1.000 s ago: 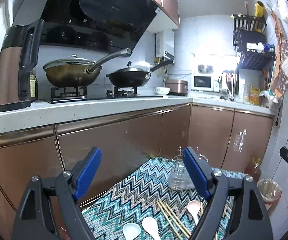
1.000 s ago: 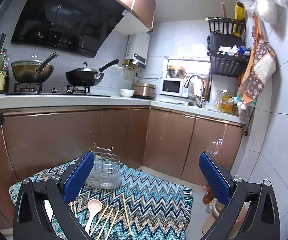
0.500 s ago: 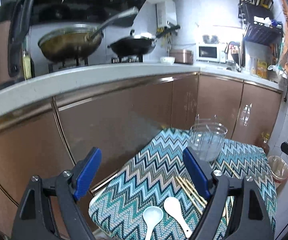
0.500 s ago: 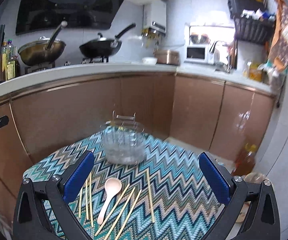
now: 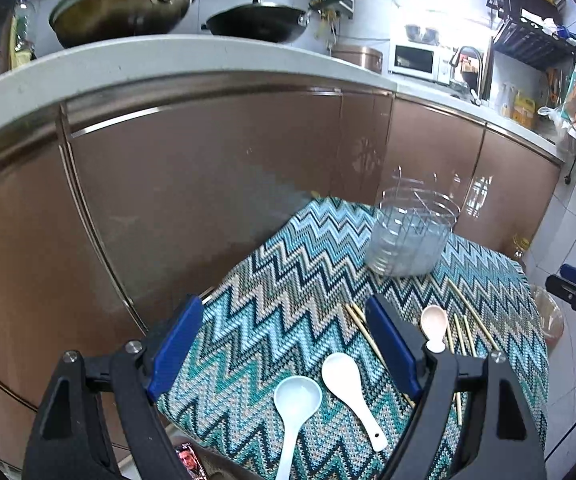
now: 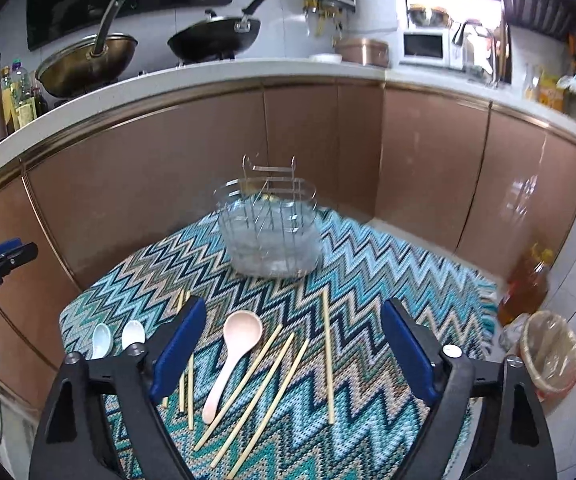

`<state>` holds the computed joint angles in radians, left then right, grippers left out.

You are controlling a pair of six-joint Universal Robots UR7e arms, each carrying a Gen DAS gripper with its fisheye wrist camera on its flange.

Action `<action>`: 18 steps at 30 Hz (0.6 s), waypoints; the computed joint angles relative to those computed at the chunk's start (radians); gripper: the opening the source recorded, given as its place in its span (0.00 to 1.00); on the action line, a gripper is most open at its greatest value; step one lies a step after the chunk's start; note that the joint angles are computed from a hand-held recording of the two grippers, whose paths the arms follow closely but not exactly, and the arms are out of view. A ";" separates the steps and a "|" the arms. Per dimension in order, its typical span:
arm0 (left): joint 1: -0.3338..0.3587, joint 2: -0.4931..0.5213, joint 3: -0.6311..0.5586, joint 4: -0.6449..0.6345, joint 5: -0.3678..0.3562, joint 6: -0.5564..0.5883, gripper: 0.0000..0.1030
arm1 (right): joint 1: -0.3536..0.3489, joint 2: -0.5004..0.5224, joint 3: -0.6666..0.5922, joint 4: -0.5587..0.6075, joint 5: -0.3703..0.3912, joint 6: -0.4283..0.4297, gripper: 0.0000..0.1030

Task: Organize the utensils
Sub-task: 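Lower the left tool onto a white ceramic spoon and close on it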

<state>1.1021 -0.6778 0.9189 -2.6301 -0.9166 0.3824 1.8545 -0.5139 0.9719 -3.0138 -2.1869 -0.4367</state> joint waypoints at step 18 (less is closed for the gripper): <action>0.053 0.135 -0.281 0.422 -0.138 -0.189 0.79 | -0.057 0.022 -0.130 0.347 0.115 0.136 0.36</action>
